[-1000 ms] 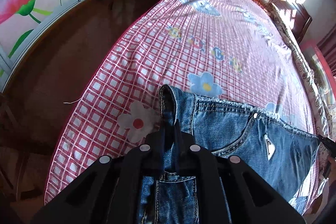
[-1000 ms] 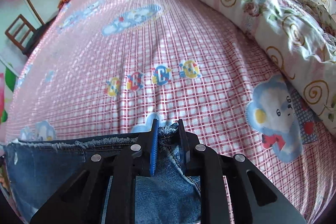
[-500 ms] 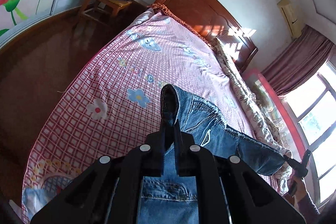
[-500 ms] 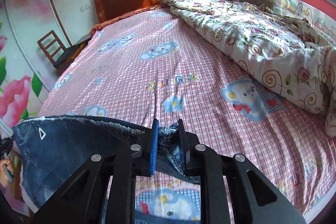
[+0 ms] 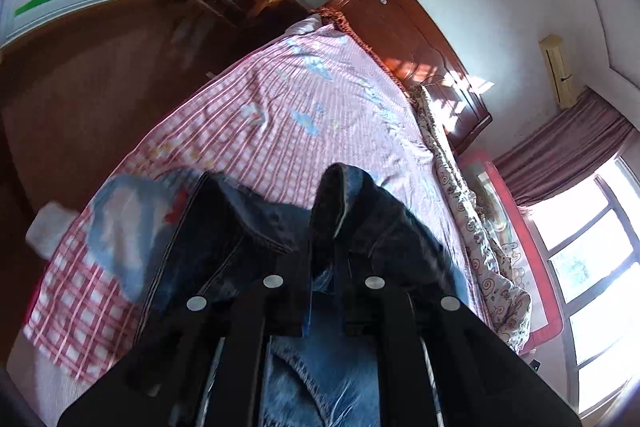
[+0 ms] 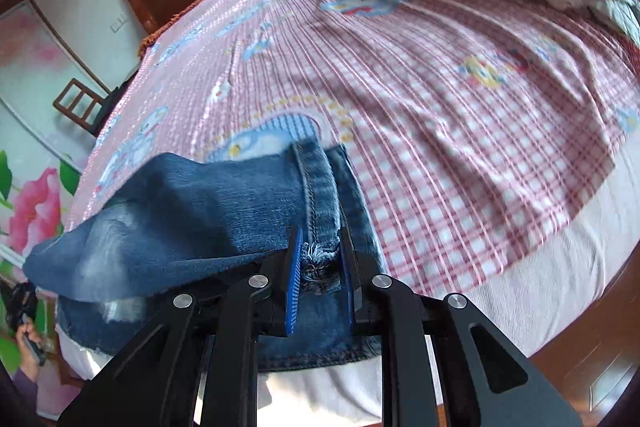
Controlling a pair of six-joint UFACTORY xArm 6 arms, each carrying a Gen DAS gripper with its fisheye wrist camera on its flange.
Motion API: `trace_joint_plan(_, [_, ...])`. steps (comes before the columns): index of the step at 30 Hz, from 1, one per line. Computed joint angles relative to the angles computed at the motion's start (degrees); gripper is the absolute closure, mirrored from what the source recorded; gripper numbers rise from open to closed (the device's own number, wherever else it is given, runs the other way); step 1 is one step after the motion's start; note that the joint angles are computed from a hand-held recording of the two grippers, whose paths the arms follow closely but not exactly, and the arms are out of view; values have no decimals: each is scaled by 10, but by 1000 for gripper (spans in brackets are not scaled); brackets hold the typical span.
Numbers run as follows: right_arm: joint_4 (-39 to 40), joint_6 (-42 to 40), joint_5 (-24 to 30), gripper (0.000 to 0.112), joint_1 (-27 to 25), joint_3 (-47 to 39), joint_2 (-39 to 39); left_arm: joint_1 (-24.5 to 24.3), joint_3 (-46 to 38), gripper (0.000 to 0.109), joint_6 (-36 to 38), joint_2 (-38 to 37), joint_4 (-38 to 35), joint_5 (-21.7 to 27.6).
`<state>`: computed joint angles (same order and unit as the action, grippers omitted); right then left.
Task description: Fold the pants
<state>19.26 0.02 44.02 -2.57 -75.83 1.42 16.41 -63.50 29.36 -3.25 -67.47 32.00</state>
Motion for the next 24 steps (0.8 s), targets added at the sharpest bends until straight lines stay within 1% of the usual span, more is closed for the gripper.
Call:
trace_joint_plan(1, [0,2,-7,96,1,16,-6,0,26,96,-25,-16,34,-7])
trace_joint_plan(2, [7,3,-13,96,0,26,-8,-1,50,93,-68,-32,81,-14])
trace_joint_plan(4, [13,4,-25,96,0,32,-8,0,101,93,-144,-65,159,-27])
trace_joint_plan(5, [6,8,-23,96,0,27,-5,1,132,92,-181,-86,176,-46])
trace_joint_plan(6, [-4,10,-17,96,2,21,0,7,160,89,-208,-111,170,-47])
trace_joint_plan(7, [-12,10,-12,96,3,15,3,11,185,86,-215,-133,139,-50])
trace_joint_plan(8, [-15,10,-8,96,3,11,6,13,204,76,-226,-151,118,-45])
trace_joint_plan(9, [-15,10,-5,96,3,7,8,14,216,66,-222,-163,93,-38])
trace_joint_plan(10, [-13,11,-4,96,3,5,9,12,225,64,-209,-171,63,-33])
trace_joint_plan(13, [-14,15,-4,96,3,6,9,4,222,64,-175,-161,-25,-4])
trace_joint_plan(15, [-21,18,-2,96,4,6,8,-6,205,63,-167,-140,-61,7])
trace_joint_plan(16, [-23,20,-1,96,4,2,11,-16,198,62,-180,-133,-53,-3])
trace_joint_plan(17, [-25,21,1,96,4,0,12,-21,193,61,-179,-127,-60,-6])
trace_joint_plan(19, [-30,22,2,96,5,-1,13,-27,190,61,-165,-117,-114,-6])
trace_joint_plan(21, [-27,23,0,96,5,1,12,-41,193,61,-201,-120,-100,-25])
trace_joint_plan(22, [-27,23,-1,96,4,2,11,-48,196,61,-203,-126,-102,-37])
trace_joint_plan(23, [-30,23,-1,96,5,1,12,-58,197,61,-191,-128,-128,-54])
trace_joint_plan(24, [-33,21,-2,96,6,1,12,-66,195,61,-163,-125,-178,-69])
